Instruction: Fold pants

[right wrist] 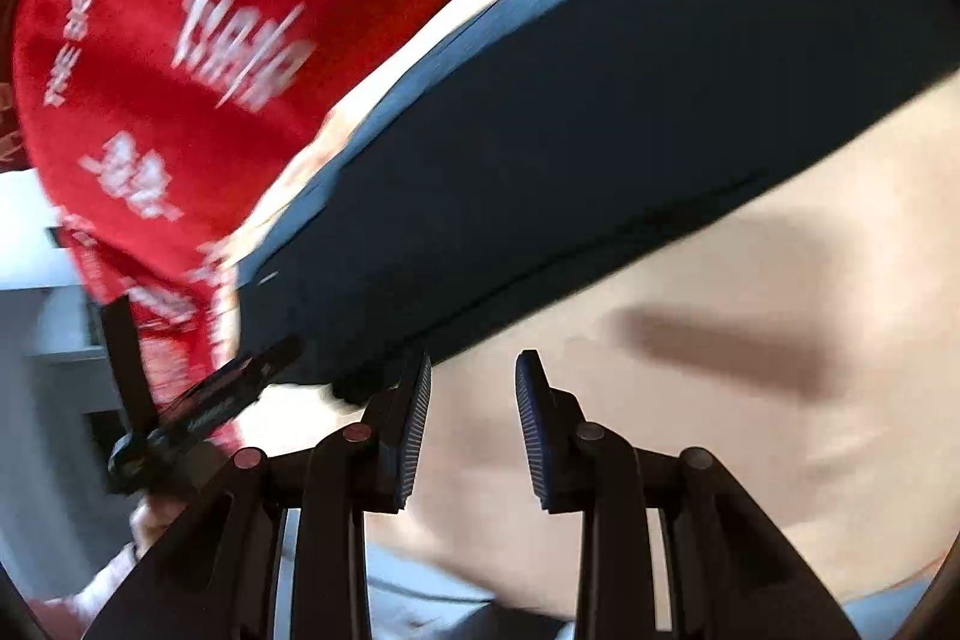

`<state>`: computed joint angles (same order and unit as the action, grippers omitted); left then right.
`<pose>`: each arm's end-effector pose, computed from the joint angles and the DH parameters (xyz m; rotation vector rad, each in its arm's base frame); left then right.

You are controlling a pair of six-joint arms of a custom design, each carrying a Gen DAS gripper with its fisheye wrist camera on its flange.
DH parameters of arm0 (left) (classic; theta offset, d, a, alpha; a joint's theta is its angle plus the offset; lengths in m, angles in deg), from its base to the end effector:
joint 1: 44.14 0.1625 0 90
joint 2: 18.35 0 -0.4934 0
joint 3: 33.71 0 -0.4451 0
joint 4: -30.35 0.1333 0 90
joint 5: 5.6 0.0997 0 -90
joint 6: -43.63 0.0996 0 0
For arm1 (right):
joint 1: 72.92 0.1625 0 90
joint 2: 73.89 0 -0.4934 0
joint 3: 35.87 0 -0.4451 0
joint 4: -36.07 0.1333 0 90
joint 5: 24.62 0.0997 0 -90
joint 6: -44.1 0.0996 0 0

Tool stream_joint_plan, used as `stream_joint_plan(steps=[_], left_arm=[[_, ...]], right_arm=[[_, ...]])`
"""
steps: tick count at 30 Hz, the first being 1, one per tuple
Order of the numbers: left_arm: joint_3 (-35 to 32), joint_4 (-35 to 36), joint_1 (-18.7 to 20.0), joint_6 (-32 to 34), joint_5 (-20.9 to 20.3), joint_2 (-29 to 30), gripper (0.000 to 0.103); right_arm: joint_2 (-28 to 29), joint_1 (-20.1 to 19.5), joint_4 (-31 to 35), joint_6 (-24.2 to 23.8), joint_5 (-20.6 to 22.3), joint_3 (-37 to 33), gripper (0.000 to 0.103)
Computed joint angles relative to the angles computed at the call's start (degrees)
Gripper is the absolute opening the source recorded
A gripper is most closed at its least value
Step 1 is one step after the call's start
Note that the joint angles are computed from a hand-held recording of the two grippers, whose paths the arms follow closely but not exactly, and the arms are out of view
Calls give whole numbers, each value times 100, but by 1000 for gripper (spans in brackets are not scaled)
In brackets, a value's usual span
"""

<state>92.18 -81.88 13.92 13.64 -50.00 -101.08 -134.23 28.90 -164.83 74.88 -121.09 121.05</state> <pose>-0.0674 -0.4946 0.2468 0.2158 2.2763 -0.1320 0.1839 -0.2826 0.0779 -0.5320 -3.0525 0.4263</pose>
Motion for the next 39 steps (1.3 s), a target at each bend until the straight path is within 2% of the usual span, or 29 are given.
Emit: stream_joint_plan(steps=[2, 6, 9, 13, 18, 21, 22, 23, 25, 29, 32, 35, 37, 39], left_arm=[[-112, -47, 343, 431, 308, -229, 95], [-312, -307, 920, 1061, 843, -307, 95], [-375, -594, 1214, 1434, 997, -360, 95], [-453, -946, 1525, 1779, 970, -273, 95], [-413, -1268, 1669, 2028, 930, -194, 95], [-416, -1297, 1696, 2240, 824, -199, 95], [-389, -1205, 1641, 2240, 803, -249, 95], [-391, -1181, 1641, 2364, 809, -267, 95], [-319, -1073, 1585, 2601, 874, -374, 95], [-261, -1316, 1823, 3190, 730, -516, 98], [-228, -1441, 1886, 3298, 674, -570, 101], [-286, -1158, 1818, 2985, 772, -589, 100], [-305, -879, 1631, 2722, 596, -698, 100], [-224, -915, 1401, 2679, 403, -784, 100]], right_arm=[[838, 133, -669, 275, 309, -181, 32], [2034, 325, -1502, 676, 623, -596, 33], [2510, 478, -1585, 790, 538, -954, 33], [2752, 560, -1489, 942, 392, -1189, 33], [2817, 513, -1657, 1034, 321, -1249, 33], [2677, 487, -1183, 1103, 303, -1424, 31], [2581, 586, -940, 1089, 211, -1498, 15], [2453, 758, -682, 1025, 39, -1549, 9], [2349, 981, -510, 1037, -139, -1535, 9], [2646, 1021, -734, 1487, -243, -1303, 5], [2774, 953, -1119, 1576, -120, -1140, 6], [2290, 1113, -444, 1330, -107, -1098, 7], [1708, 1334, 339, 1054, -531, -1129, 12], [1198, 1547, 1149, 768, -1255, -1285, 13]])
